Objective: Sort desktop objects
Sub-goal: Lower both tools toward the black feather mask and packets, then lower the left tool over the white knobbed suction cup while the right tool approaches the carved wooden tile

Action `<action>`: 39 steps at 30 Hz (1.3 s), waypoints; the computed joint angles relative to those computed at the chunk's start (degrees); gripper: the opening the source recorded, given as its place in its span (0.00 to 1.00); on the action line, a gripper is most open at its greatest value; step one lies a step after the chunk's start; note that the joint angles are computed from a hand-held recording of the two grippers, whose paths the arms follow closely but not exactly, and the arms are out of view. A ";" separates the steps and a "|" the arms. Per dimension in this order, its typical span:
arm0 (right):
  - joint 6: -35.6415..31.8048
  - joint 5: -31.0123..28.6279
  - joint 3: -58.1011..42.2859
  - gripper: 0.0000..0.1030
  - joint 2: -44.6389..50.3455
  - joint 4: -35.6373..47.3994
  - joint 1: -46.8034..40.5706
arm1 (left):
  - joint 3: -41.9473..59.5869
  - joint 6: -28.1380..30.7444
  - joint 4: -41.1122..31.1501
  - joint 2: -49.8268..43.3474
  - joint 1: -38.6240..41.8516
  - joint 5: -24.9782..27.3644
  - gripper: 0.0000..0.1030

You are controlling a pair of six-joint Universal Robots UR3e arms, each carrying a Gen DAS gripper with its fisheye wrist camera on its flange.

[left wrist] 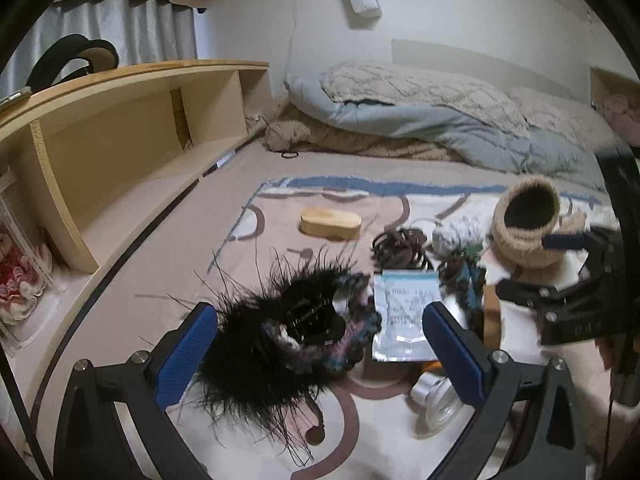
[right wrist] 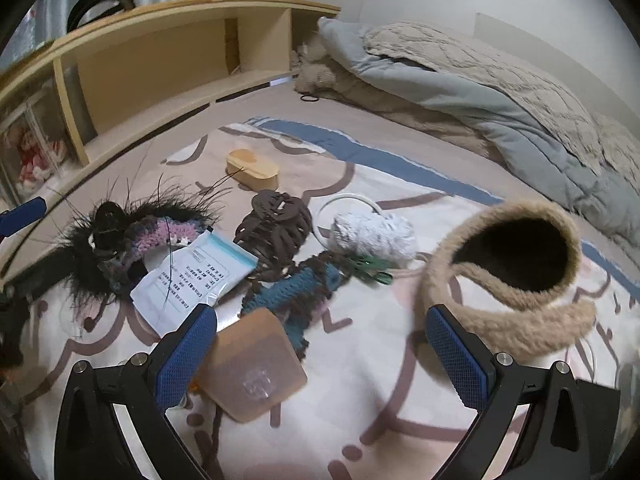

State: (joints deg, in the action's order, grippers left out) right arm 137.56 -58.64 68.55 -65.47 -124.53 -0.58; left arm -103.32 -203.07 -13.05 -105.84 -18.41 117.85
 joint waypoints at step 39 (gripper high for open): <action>-23.91 2.80 15.51 1.00 -5.66 12.62 -17.46 | 1.48 8.80 -6.95 -6.31 -2.49 -11.92 1.00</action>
State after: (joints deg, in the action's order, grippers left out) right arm 113.65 -55.84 84.05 -71.13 -111.91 -18.03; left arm -101.85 -194.27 -20.00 -112.15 -20.89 105.92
